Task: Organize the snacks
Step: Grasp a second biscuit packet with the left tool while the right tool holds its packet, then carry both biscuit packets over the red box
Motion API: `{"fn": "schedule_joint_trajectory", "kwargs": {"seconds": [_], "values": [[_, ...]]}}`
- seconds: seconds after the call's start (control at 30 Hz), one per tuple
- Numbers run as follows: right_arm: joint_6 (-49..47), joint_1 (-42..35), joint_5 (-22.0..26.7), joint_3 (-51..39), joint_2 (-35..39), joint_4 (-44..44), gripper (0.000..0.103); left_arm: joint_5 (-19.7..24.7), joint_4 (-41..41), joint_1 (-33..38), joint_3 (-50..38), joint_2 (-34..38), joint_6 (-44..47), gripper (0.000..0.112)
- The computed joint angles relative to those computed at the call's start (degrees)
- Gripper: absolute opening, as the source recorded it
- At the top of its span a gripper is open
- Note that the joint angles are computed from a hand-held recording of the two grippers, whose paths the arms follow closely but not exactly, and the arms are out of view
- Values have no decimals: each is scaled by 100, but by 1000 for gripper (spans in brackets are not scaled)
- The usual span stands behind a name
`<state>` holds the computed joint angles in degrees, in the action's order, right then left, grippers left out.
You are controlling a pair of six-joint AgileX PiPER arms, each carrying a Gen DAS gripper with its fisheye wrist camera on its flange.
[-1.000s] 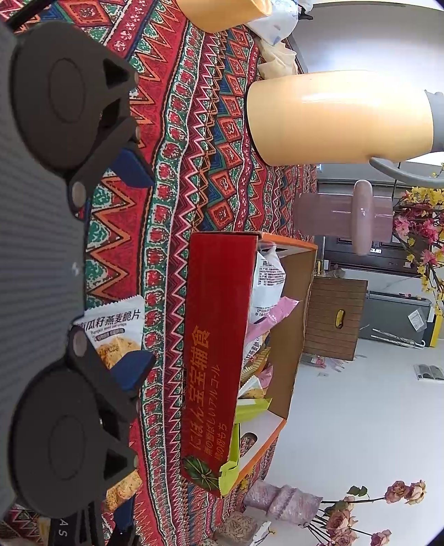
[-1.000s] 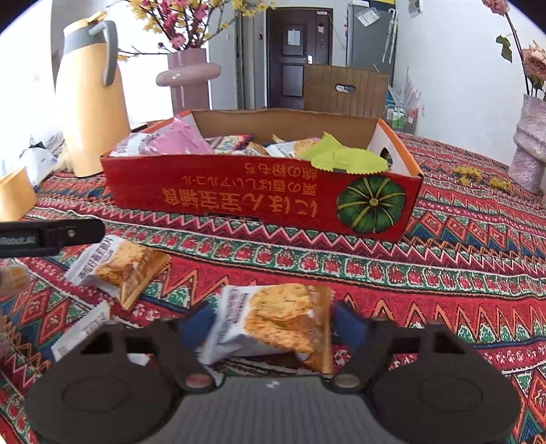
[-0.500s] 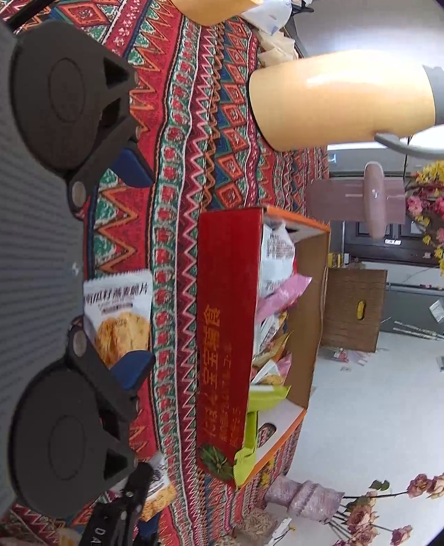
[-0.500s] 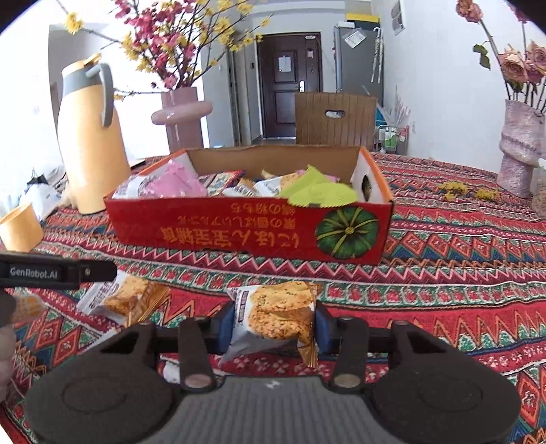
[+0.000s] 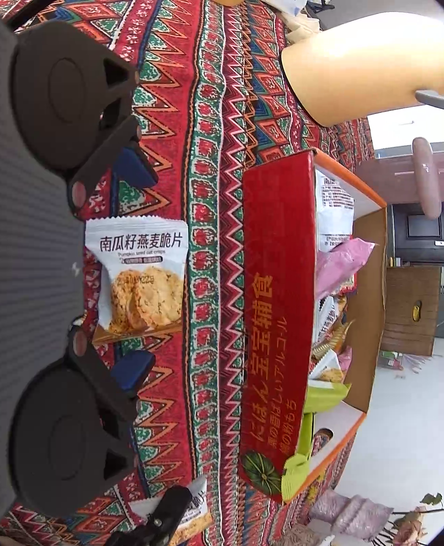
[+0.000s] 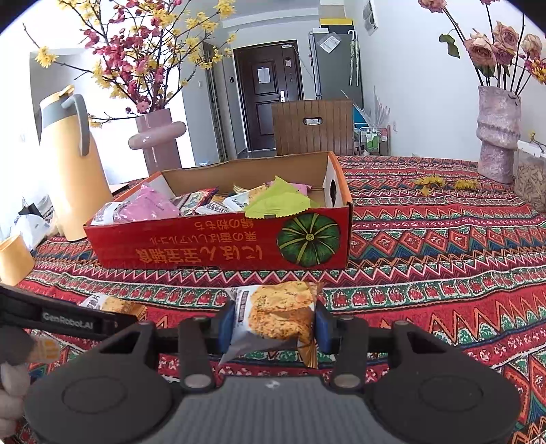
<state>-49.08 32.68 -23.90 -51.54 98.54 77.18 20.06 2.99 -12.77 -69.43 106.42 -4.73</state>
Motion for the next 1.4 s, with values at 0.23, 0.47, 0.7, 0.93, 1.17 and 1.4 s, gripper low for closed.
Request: {"fn": "schedule_joint_trajectory", "kwargs": {"seconds": [0.23,0.47,0.7,0.93,1.17,1.4], "values": [[404,-42,43,79,-4,-357,45,-151,667,-116,145,-46,-717,103],[403,-39,31,74,1,-356,45,-356,706,-129,364,-232,-770,77],[247,32,-36,-5,-14,-225,45,-721,-101,-98,713,-468,133,50],[90,126,-128,-135,-17,-150,45,-956,-1142,25,869,-697,1188,48],[-62,158,-313,-329,-28,-149,45,-1353,-2160,105,923,-1023,2184,48],[-448,97,-458,-793,69,-132,46,-1508,-2186,81,492,-1110,2152,48]]}}
